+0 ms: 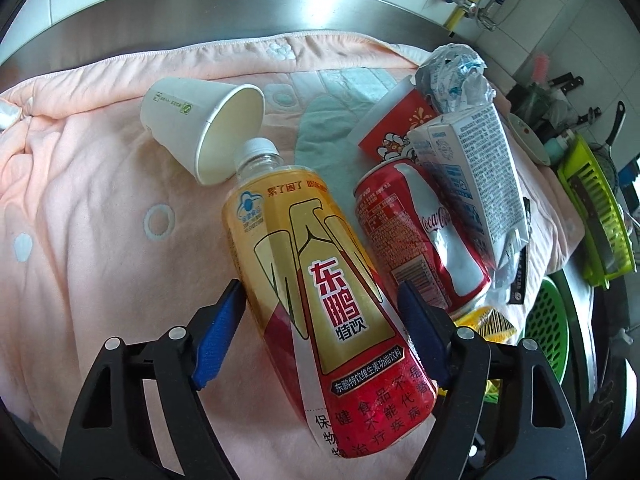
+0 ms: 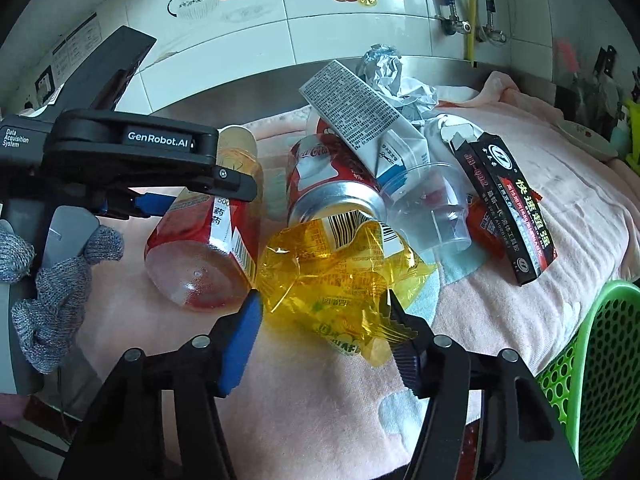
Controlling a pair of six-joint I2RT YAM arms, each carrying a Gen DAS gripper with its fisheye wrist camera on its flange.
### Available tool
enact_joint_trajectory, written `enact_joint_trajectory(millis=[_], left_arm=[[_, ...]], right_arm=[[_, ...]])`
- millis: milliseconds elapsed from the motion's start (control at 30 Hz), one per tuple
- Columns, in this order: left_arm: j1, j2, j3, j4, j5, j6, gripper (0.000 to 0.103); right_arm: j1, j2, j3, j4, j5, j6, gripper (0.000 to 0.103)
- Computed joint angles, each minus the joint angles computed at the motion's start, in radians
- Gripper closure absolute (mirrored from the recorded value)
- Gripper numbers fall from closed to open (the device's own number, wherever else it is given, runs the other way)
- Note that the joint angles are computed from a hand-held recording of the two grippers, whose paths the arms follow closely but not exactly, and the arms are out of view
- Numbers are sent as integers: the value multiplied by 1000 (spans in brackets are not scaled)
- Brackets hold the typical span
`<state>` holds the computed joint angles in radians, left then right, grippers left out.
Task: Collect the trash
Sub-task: 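Reach the left tool to the yellow-red bottle while the right tool reaches the yellow bag, then close the left tool on the bottle while the right tool grips the yellow bag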
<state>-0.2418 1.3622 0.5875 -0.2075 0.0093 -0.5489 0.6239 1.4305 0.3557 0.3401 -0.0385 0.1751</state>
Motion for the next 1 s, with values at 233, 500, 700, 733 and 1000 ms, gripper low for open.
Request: enact_joint_trajectory(millis=[233, 500, 700, 733, 1000], left_arm=[[0, -116, -51, -26, 20, 18, 32], [8, -130, -53, -46, 36, 46, 34], [13, -101, -36, -56, 43, 57, 34], [13, -99, -34, -58, 40, 61, 32], [29, -57, -8, -53, 58, 72, 24]], right_arm=[[17, -77, -43, -4, 13, 30, 50], [-11, -51, -40, 8, -29, 60, 23], [-45, -3, -17, 23, -74, 65, 14], [-55, 6, -15, 29, -95, 68, 10], [-74, 90, 16, 65, -94, 114, 7]])
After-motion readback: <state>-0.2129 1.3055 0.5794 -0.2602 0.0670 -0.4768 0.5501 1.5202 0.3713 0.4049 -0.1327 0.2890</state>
